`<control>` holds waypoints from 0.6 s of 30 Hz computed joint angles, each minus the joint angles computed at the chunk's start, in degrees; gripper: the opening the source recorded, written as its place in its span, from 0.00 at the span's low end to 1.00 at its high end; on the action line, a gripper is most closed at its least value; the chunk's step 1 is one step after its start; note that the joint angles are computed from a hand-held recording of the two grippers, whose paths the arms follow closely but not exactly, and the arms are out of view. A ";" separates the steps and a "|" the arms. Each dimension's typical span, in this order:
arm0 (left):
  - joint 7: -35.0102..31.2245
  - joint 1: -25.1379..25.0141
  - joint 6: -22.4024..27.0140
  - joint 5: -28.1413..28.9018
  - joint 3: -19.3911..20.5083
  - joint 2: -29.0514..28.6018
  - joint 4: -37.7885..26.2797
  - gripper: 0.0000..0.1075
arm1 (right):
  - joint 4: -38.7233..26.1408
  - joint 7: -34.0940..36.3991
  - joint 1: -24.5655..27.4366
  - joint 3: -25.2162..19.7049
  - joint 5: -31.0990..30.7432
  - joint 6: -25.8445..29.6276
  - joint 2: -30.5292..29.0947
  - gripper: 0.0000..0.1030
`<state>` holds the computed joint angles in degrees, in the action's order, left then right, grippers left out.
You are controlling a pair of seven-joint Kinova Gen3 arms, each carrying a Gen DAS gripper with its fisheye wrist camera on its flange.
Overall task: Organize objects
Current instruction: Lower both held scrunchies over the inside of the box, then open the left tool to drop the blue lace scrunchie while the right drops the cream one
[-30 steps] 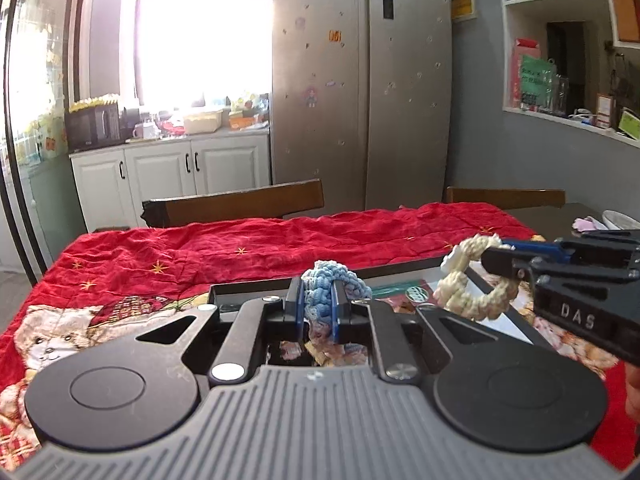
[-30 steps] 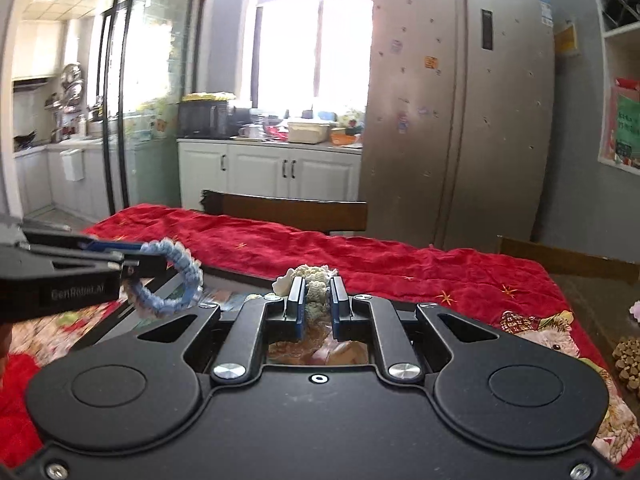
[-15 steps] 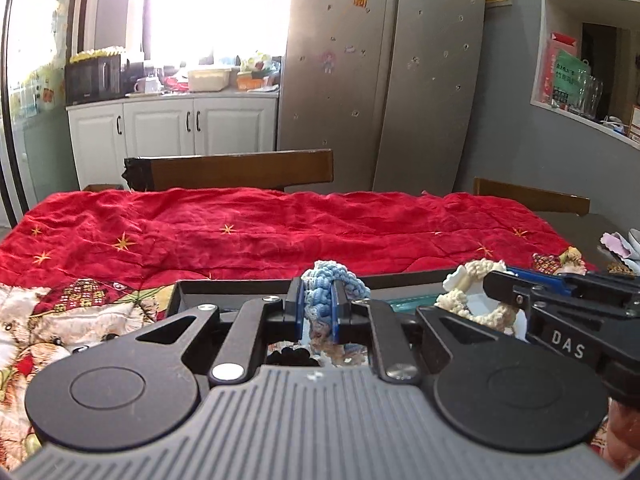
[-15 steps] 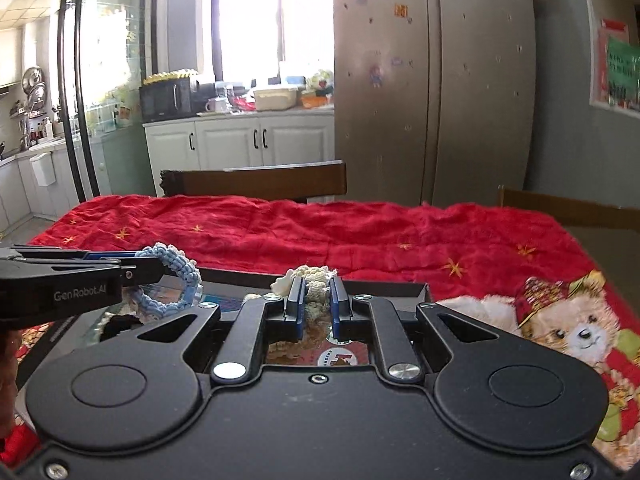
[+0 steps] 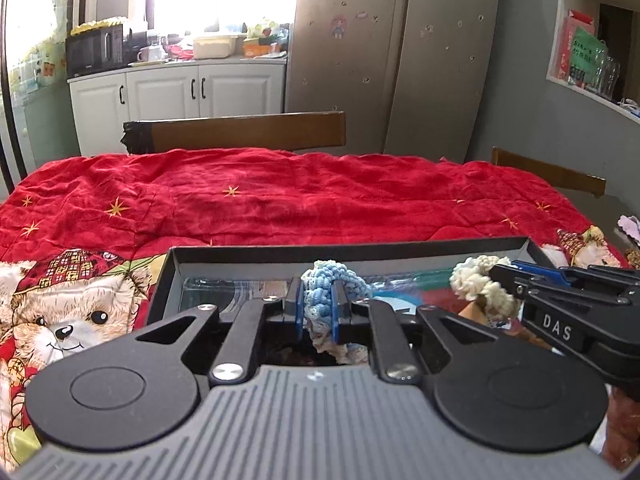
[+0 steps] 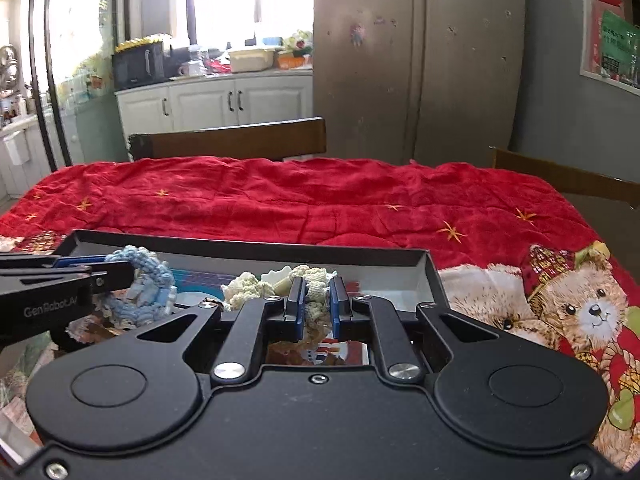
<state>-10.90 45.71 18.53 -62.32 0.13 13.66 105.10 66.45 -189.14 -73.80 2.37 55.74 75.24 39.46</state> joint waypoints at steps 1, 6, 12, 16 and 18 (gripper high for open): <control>-0.60 -0.14 0.76 0.68 0.36 0.21 -0.31 0.15 | -0.16 0.48 0.25 -0.25 -0.50 0.10 -0.06 0.12; -2.74 -0.56 1.82 2.87 0.96 0.48 -0.96 0.15 | -0.91 2.93 1.45 -0.83 -2.67 -0.57 -0.08 0.12; -5.21 -0.91 3.63 5.14 1.62 1.05 -1.99 0.17 | -1.05 3.81 1.59 -0.62 -3.76 -0.99 -0.23 0.14; -6.32 -0.76 3.55 6.20 1.27 1.08 -2.18 0.36 | -1.77 4.77 1.12 -0.19 -3.60 -0.30 0.23 0.15; -5.86 -0.23 3.45 5.71 0.76 1.05 -2.10 0.37 | -2.18 5.22 1.01 -0.07 -3.59 -0.02 0.48 0.17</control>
